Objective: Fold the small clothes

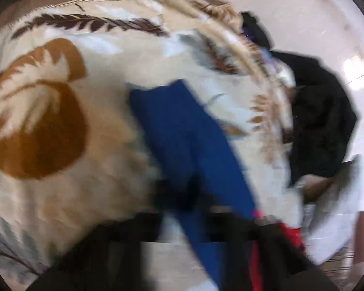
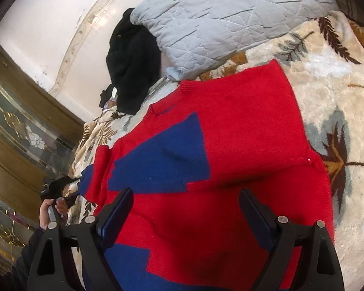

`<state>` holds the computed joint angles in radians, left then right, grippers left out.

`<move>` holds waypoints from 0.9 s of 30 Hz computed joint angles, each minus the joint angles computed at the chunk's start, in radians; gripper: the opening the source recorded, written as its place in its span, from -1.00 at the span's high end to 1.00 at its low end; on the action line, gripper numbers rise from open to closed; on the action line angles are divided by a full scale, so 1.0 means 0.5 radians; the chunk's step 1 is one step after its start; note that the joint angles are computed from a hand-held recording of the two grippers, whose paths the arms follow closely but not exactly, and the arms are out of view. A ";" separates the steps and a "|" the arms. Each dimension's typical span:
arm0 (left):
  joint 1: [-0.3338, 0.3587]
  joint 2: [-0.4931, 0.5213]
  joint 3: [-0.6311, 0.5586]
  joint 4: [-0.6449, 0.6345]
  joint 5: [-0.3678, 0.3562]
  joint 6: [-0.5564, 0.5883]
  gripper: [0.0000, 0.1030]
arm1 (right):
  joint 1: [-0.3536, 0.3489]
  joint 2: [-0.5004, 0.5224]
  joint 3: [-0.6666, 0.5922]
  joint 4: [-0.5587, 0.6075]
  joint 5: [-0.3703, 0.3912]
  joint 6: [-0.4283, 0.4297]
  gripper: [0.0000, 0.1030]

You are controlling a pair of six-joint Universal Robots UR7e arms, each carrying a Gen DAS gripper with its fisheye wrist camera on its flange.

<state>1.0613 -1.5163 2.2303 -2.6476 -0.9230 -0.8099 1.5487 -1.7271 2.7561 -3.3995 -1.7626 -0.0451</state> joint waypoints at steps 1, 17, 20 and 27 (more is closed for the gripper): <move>-0.008 -0.015 0.005 0.009 0.008 -0.009 0.86 | 0.016 0.014 -0.004 -0.017 -0.020 -0.004 -0.76; -1.252 0.734 -0.230 -0.296 -0.077 0.828 0.78 | -0.319 -0.562 0.094 0.044 0.294 0.192 -0.76; -1.261 0.999 -0.294 -0.118 -0.112 0.846 -0.56 | -0.529 -0.744 0.099 0.249 0.505 0.244 -0.76; -1.130 0.881 0.008 0.011 0.054 0.376 -0.57 | -0.733 -0.964 0.102 0.474 0.742 0.238 -0.76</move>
